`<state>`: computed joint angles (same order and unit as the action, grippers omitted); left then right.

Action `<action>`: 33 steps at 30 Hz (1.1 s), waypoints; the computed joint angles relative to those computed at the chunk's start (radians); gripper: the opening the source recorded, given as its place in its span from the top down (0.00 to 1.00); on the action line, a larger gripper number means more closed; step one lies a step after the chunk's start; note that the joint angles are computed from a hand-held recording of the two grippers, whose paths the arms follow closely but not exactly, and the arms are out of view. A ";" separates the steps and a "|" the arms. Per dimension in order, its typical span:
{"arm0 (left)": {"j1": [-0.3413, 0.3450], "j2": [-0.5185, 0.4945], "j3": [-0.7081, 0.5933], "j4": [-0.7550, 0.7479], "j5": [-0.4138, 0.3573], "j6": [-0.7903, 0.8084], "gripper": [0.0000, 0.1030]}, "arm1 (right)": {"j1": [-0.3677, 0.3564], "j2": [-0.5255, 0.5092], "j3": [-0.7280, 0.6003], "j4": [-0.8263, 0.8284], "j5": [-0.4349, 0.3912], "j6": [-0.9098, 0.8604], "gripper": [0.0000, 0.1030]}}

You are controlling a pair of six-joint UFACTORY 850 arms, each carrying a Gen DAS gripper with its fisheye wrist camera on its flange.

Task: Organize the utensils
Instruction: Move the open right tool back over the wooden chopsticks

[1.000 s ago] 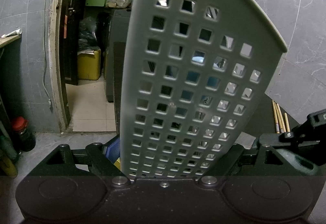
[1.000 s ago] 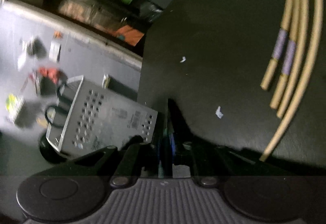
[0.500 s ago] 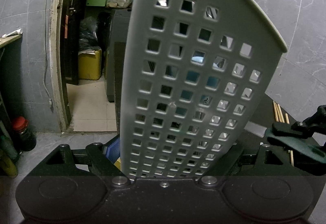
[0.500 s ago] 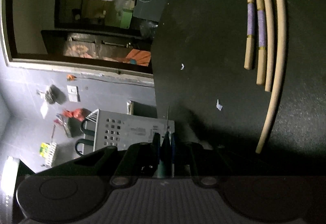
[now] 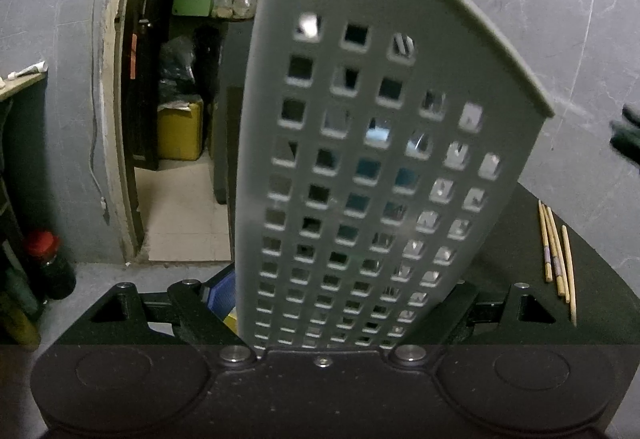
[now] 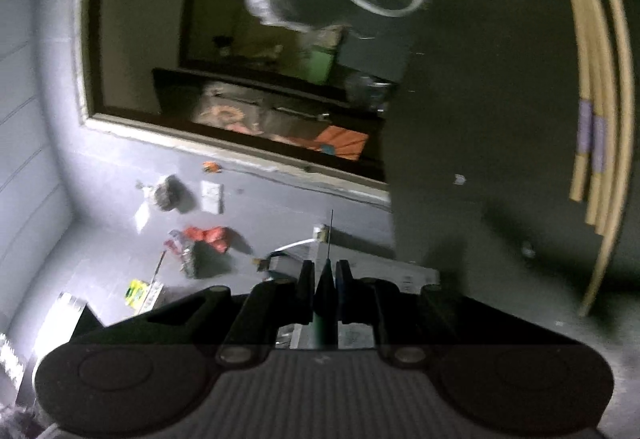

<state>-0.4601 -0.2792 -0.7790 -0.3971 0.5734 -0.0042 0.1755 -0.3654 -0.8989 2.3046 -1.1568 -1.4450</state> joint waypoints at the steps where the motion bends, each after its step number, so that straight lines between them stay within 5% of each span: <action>1: -0.003 0.002 0.002 -0.008 0.001 0.007 0.17 | 0.003 0.003 -0.008 -0.006 0.000 -0.002 0.89; 10: -0.016 0.005 0.010 -0.035 0.009 0.026 0.18 | 0.027 0.015 -0.126 -0.189 0.111 0.090 0.90; 12: -0.015 0.004 0.009 -0.034 0.008 0.025 0.18 | 0.037 0.020 -0.151 -0.229 0.146 0.115 0.99; 15: -0.017 0.005 0.007 -0.040 0.010 0.026 0.18 | 0.064 0.024 -0.193 -0.285 0.232 0.162 0.99; 24: -0.008 0.011 0.020 -0.007 0.021 -0.012 0.17 | 0.093 -0.041 -0.268 -0.317 0.226 0.102 0.99; 29: -0.005 0.008 0.019 -0.005 0.021 -0.010 0.17 | 0.085 -0.036 -0.220 -0.206 0.252 -0.026 0.93; 33: -0.009 0.005 0.015 -0.020 0.019 0.006 0.17 | 0.065 -0.012 -0.165 -0.141 0.278 -0.103 0.62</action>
<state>-0.4689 -0.2738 -0.7644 -0.4167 0.5923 0.0021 0.2404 -0.3772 -1.0640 2.1635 -0.8792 -1.5484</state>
